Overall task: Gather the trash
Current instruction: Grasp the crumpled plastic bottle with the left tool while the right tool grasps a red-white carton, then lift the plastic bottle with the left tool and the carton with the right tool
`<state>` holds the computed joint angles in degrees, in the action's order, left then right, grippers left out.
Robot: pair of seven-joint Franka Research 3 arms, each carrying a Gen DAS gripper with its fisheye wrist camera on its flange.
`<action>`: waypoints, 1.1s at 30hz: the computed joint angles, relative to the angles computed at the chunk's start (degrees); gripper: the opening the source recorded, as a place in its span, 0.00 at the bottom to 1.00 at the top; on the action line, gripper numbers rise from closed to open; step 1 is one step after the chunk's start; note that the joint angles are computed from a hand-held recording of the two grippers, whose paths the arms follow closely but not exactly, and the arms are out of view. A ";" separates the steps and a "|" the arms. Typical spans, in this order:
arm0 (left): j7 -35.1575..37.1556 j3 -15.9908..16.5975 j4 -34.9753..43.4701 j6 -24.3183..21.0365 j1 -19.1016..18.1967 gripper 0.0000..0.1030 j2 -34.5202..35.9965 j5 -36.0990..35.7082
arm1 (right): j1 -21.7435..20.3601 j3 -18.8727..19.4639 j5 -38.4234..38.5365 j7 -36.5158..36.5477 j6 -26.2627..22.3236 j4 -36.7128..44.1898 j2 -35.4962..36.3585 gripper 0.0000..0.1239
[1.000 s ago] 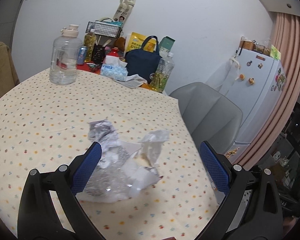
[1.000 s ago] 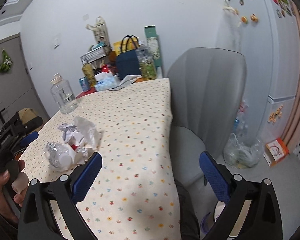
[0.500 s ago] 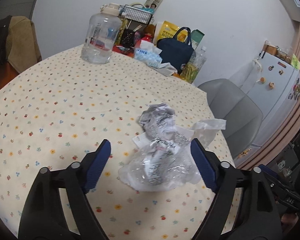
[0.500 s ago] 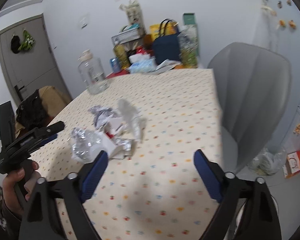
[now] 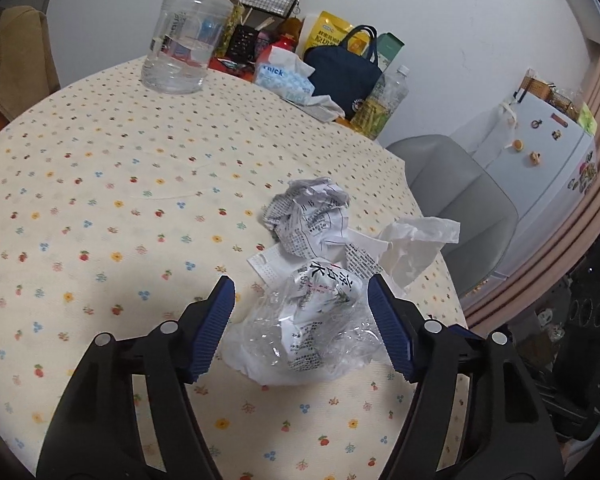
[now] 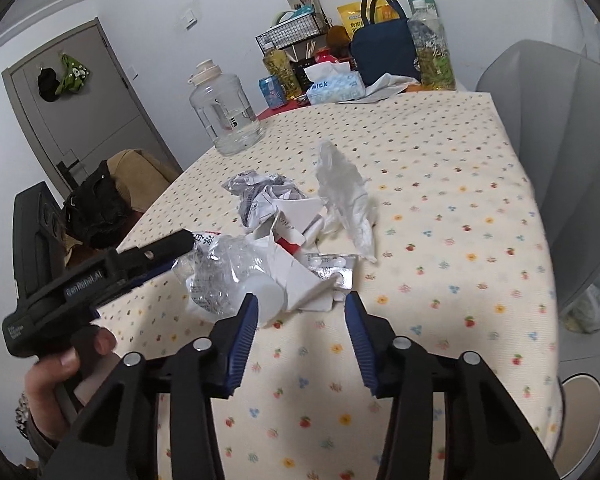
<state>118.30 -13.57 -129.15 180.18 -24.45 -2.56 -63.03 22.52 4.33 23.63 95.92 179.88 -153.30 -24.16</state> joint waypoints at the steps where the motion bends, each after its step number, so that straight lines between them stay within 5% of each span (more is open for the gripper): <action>1: -1.08 -0.12 0.20 -0.07 0.13 0.67 0.43 1.25 | 0.19 -0.27 0.22 0.12 0.15 0.34 0.52 0.36; 5: -5.09 -0.90 0.73 -0.39 1.12 0.65 1.62 6.25 | 5.69 -5.82 3.18 -2.89 0.39 2.67 3.62 0.35; 8: -10.16 -1.48 0.64 -0.47 2.13 0.58 1.96 12.03 | 9.53 -9.35 6.89 -6.42 0.13 4.10 4.98 0.24; 11: -14.70 -1.57 0.39 -0.78 2.95 0.44 1.80 17.51 | 10.12 -9.62 9.73 -8.26 0.92 4.10 4.91 0.11; 16: -16.24 -0.94 -0.56 -0.57 2.46 0.41 -0.02 19.57 | 11.05 -9.79 11.84 -10.85 2.27 2.94 2.75 0.06; 20: -20.28 0.88 -1.72 0.45 1.12 0.08 -2.11 23.47 | 9.41 -8.11 11.36 -10.29 3.07 1.59 0.46 0.05; 24: -28.01 0.02 -3.27 1.23 3.01 0.07 -3.95 33.48 | 9.05 -7.78 10.21 -9.74 4.24 0.30 -1.69 0.04; 33: -25.68 11.22 -5.83 2.10 -8.64 0.01 -7.40 30.20 | 10.33 -8.45 7.71 -8.32 3.83 -2.14 -6.08 0.04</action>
<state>92.62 -2.35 -134.98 182.28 -33.09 -9.96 -32.83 32.85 -4.11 31.34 87.61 183.72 -155.44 -30.23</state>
